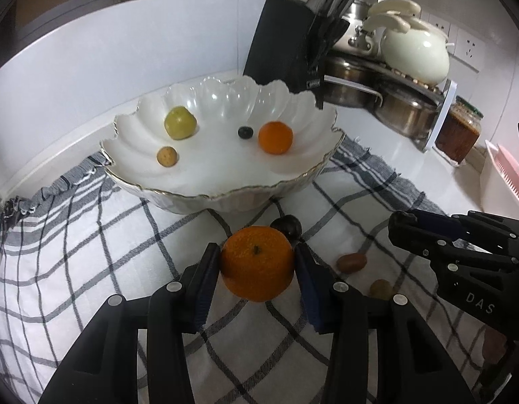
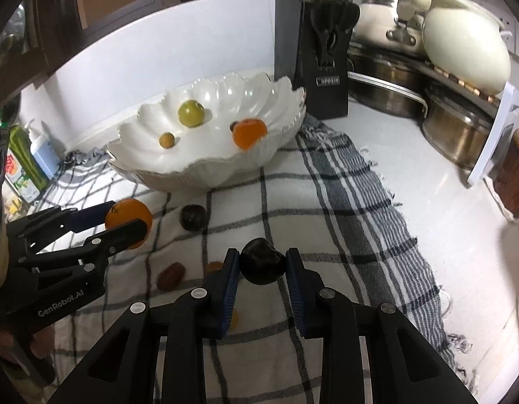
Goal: Organize fruits
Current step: 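Close left tool on the tangerine while right tool grasps the dark plum, then carry the tangerine in left tool while right tool carries the plum over bowl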
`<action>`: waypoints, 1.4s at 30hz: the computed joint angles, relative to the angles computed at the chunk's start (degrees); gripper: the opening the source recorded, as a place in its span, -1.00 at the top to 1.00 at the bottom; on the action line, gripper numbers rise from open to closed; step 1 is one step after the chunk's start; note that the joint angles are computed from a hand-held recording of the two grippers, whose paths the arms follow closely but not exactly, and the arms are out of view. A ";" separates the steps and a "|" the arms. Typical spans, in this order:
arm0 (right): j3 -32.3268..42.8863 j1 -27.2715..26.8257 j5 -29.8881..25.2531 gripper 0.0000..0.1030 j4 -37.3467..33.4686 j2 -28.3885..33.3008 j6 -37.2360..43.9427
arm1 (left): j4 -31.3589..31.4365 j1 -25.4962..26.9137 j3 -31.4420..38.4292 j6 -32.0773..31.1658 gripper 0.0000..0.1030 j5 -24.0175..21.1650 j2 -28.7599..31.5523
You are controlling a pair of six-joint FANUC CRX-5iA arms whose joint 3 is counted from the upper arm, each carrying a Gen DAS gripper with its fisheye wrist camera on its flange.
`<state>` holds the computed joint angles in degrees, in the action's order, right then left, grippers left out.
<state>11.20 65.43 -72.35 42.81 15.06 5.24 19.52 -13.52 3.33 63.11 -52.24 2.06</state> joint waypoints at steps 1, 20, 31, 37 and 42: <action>0.17 0.19 -0.16 0.43 0.48 0.03 0.01 | 0.28 0.17 -0.22 -0.19 0.13 0.14 -0.51; 1.64 1.33 1.28 0.43 8.52 -0.49 -0.35 | 3.47 1.35 -1.55 -1.49 0.13 5.67 -5.41; 2.76 -0.70 3.91 0.43 11.95 0.16 0.73 | 3.98 1.37 -0.12 -1.42 0.13 9.00 -4.99; 4.75 -2.03 5.67 0.43 12.62 1.60 2.75 | 3.01 1.69 1.47 -0.87 0.13 10.80 -4.06; 6.87 -3.14 7.13 0.43 12.74 3.00 5.14 | 2.12 1.85 3.12 -0.56 0.13 11.93 -2.77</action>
